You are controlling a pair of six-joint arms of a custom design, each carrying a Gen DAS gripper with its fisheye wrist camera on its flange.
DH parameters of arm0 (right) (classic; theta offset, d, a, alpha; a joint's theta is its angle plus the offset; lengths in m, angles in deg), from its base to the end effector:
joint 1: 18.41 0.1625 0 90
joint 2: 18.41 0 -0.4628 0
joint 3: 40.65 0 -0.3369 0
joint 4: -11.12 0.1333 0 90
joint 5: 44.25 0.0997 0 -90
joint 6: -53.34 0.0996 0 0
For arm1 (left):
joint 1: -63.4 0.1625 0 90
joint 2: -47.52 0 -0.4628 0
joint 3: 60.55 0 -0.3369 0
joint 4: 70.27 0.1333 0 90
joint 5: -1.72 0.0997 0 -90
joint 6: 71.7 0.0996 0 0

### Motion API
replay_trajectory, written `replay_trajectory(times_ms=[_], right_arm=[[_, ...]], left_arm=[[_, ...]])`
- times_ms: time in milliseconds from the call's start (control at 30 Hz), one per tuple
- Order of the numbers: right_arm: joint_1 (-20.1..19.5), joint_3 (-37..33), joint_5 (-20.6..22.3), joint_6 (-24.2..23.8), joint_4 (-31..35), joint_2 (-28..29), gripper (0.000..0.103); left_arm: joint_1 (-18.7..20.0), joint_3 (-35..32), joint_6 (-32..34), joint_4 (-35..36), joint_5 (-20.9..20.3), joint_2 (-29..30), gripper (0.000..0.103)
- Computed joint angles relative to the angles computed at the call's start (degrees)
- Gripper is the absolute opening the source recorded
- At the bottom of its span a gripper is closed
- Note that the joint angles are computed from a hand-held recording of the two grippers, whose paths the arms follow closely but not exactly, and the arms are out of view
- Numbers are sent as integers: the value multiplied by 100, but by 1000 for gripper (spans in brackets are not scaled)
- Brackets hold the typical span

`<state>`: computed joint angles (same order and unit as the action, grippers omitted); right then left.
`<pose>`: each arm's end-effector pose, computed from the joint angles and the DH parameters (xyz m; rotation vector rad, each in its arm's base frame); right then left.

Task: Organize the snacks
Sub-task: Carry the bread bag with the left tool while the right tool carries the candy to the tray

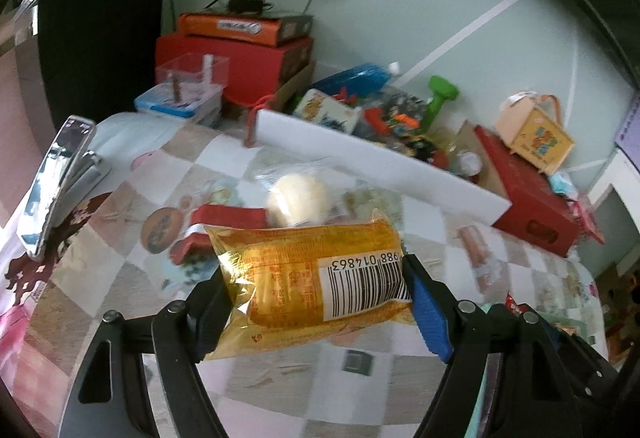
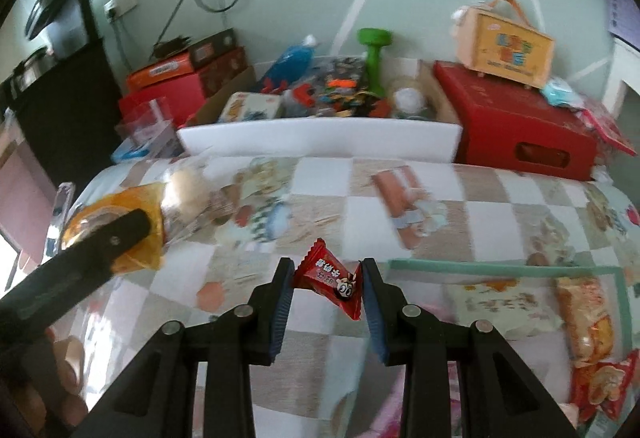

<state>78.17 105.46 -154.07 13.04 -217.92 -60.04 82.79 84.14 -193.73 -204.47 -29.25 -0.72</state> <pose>0.1444 -0.3829 0.1231 0.8947 -2.4149 0.6353 -0.2018 -0.3029 0.0627 -0.3749 2.0852 -1.2589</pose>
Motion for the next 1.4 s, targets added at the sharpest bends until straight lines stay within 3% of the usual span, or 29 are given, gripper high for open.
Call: replay_trajectory(times_ms=[200, 367, 500, 667, 1033, 1400], right_arm=[[-287, -124, -199, 462, -53, -458, 36], [-466, -186, -410, 634, -281, -742, 36], [-581, -219, -493, 728, -382, -954, 36], [-738, -234, -612, 815, -560, -1191, 36], [-939, -338, -756, 957, -447, -1279, 36], [-1006, -427, -874, 1013, -237, -1222, 37]], left_arm=[[-51, -221, 628, -462, 323, 274, 80], [-37, -301, 2412, -2445, 556, 880, 80], [76, -588, 3937, -3839, 432, 1417, 80], [186, -957, 5268, -4877, 168, 1895, 80], [440, -1659, 6300, -4992, -431, 2365, 81], [583, -1936, 6383, -4414, -677, 2417, 83]])
